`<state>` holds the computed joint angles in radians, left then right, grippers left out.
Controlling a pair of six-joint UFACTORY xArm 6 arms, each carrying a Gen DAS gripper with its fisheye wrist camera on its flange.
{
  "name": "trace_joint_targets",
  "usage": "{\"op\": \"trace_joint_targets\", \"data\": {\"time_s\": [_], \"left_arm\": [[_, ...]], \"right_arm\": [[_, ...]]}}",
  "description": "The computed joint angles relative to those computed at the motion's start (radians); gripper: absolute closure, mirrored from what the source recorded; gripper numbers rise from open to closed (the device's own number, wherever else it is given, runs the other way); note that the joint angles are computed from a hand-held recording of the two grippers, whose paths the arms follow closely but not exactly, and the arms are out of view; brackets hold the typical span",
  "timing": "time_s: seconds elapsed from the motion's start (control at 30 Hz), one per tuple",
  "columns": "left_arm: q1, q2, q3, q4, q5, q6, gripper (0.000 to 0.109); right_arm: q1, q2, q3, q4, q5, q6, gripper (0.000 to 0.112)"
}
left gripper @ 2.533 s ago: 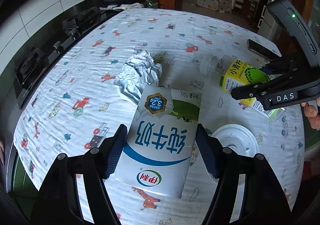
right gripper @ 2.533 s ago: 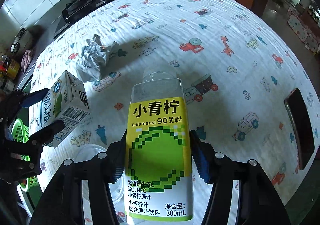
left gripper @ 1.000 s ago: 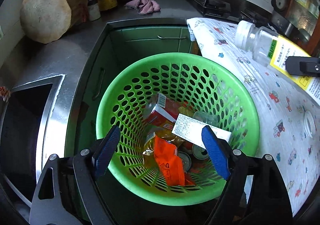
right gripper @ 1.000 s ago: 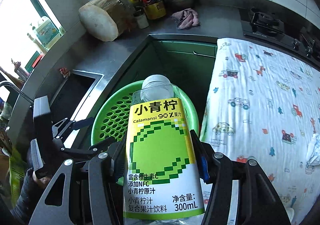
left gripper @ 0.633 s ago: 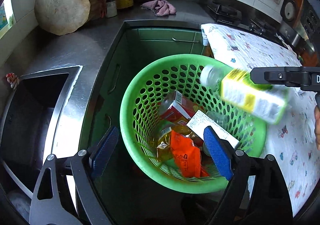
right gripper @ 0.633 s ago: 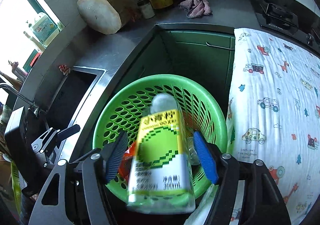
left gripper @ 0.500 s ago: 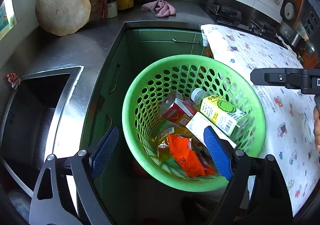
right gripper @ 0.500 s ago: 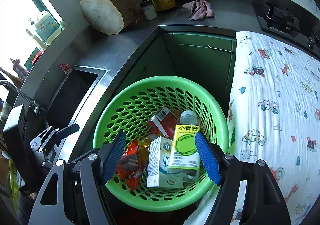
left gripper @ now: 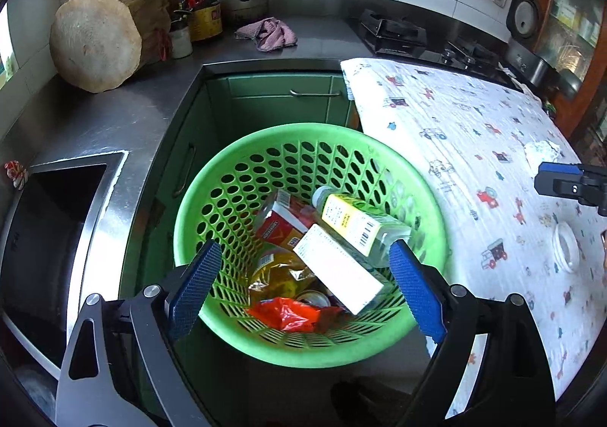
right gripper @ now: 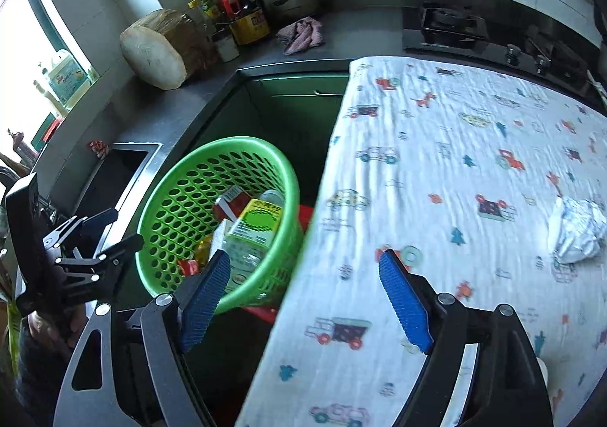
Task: Collect trash
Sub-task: 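Grasp the white plastic lid with the right tool while the left tool moves toward the crumpled foil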
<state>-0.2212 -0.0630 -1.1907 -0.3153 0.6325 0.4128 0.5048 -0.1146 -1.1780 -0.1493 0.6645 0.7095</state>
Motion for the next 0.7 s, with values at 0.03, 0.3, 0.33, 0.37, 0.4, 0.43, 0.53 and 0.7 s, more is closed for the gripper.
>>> {"op": "trace_joint_targets", "data": {"time_s": [0.03,0.3,0.33,0.37,0.4,0.43,0.53,0.7], "left_arm": [[-0.01,-0.008,0.006,-0.002,-0.001,-0.005,0.018],[-0.109,-0.064,0.063,0.006,-0.02,-0.057,0.018],[-0.121,-0.067,0.067,0.009,-0.02,-0.066,0.018],[-0.133,-0.069,0.07,0.009,-0.019,-0.071,0.018],[-0.145,-0.072,0.076,0.014,-0.021,-0.079,0.018],[-0.157,-0.073,0.076,0.018,-0.019,-0.087,0.018],[-0.191,-0.079,0.086,0.026,-0.019,-0.105,0.018],[-0.231,-0.084,0.093,0.026,-0.021,-0.117,0.018]], "right_arm": [[-0.002,-0.037,0.035,-0.021,0.008,0.017,0.031],[-0.03,-0.359,0.339,-0.178,0.123,0.14,0.025],[-0.035,-0.392,0.37,-0.182,0.138,0.149,0.024],[-0.043,-0.427,0.405,-0.176,0.149,0.15,0.024],[-0.051,-0.46,0.437,-0.166,0.156,0.149,0.024],[-0.056,-0.487,0.462,-0.164,0.166,0.154,0.023],[-0.072,-0.56,0.529,-0.133,0.188,0.142,0.022],[-0.066,-0.595,0.577,-0.14,0.221,0.123,0.019]]}}
